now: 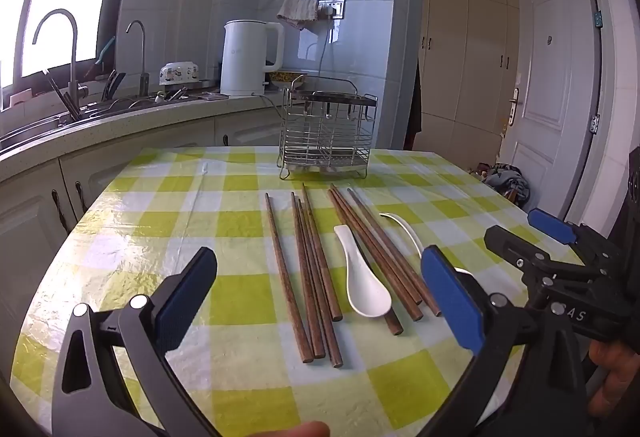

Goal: Organize utensils

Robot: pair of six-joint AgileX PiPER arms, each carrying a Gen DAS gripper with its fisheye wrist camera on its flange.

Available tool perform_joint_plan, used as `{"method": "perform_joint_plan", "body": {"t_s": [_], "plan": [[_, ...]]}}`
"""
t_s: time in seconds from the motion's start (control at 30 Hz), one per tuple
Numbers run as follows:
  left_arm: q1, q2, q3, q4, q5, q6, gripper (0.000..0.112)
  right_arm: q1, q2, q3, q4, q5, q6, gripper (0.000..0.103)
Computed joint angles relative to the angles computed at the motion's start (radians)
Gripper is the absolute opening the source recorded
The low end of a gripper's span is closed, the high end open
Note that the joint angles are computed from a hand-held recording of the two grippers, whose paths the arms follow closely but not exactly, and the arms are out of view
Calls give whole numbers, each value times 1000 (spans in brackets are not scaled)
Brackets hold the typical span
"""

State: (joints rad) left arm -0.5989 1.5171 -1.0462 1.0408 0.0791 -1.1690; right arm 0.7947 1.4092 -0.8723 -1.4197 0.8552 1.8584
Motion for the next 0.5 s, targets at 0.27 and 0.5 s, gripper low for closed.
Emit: {"method": "perform_joint_plan", "body": {"t_s": [0.27,0.5], "plan": [[1,1,-4,-119,1,121,99,4,1,-3,4,5,-4,84],[13,-3,7,-142,-13,148,99,3,-3,-3,7,4,-7,84]]}}
